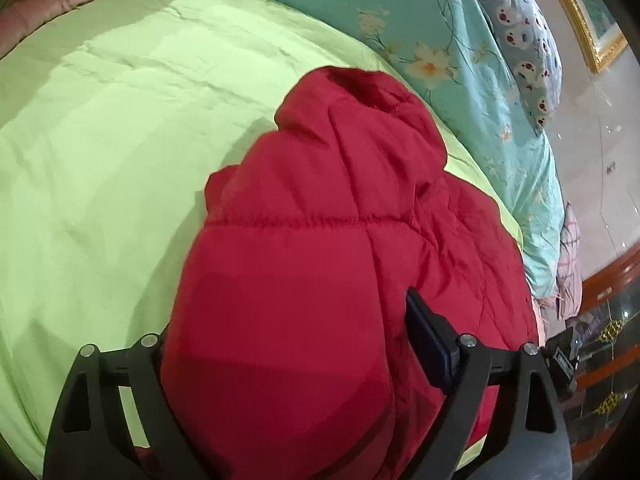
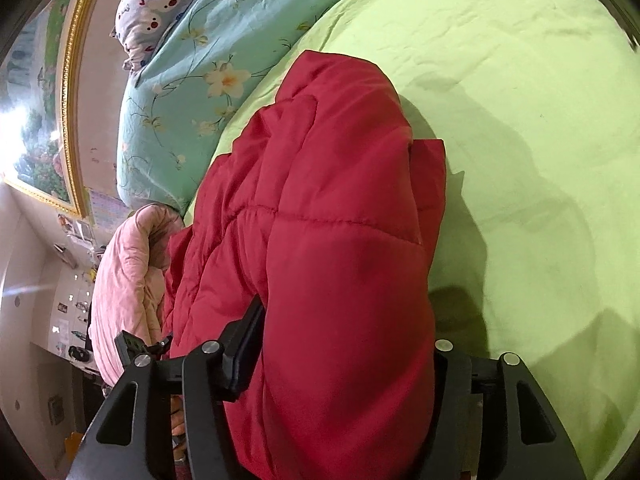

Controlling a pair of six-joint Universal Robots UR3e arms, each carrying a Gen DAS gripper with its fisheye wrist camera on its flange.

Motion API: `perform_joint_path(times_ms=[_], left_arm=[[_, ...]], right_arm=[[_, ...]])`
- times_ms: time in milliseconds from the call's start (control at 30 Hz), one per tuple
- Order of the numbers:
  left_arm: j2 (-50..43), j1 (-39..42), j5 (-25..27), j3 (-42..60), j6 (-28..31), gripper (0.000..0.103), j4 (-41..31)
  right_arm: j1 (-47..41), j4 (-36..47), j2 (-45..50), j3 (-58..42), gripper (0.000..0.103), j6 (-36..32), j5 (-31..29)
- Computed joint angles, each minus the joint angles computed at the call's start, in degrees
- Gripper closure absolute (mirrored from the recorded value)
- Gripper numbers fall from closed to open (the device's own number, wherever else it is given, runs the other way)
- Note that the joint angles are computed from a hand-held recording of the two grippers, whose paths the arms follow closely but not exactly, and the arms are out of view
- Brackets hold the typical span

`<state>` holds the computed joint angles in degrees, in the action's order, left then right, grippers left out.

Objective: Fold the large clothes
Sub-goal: 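Lay the folded side down and open both tools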

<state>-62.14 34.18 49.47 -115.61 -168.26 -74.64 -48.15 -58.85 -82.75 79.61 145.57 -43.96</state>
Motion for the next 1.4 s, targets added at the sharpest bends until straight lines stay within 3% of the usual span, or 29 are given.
perform_joint_path(times_ms=[167,367,567,633,733,867,967,1133,1233,1300,1400], left_arm=[[3.09,2.72,0.79,2.17,4.92,0.013,-7.14],[4.28,6.62,0.87,6.49,10.97,0.013,-16.95],[3.47,9.96,4.21,10.84,15.43,0.011,-20.68],[5.23,15.09,2.73,11.34,19.15,0.011,-25.04],[9.86,24.29,-0.96,13.33,29.31,0.011,-37.43],[14.80,28.36,-1.92,16.34,37.83,0.011,-48.33],[16.38,26.91,-2.99,18.24,39.08,0.011,-51.83],[18.09,18.11,-3.69,17.94,34.58,0.011,-47.24],[18.49,11.58,-4.30,16.75,30.07,0.011,-41.05],[18.36,6.47,-3.91,14.90,25.07,0.011,-34.43],[17.18,-1.41,-1.80,11.48,17.02,0.011,-23.17]], right_arm=[[-0.45,0.65,-0.81,-1.49,0.029,0.99,-2.03],[-1.20,1.91,-1.76,-4.44,0.026,1.00,-4.26],[-1.79,3.06,-2.90,-6.30,0.021,0.28,-7.22],[-2.64,3.74,-3.91,-6.35,0.021,-0.48,-7.55],[-3.89,3.36,-6.32,-6.04,0.021,-0.86,-8.19],[-5.01,2.42,-10.00,-6.87,0.021,-1.87,-9.27],[-5.37,3.05,-12.24,-8.49,0.021,-3.86,-8.92],[-4.90,3.84,-15.98,-10.07,0.021,-8.34,-6.91],[-2.65,5.15,-16.62,-11.44,0.028,-10.60,-5.83],[-0.29,5.02,-16.87,-11.63,0.047,-10.84,-5.14],[4.09,3.39,-16.12,-11.44,0.065,-9.13,-5.16]])
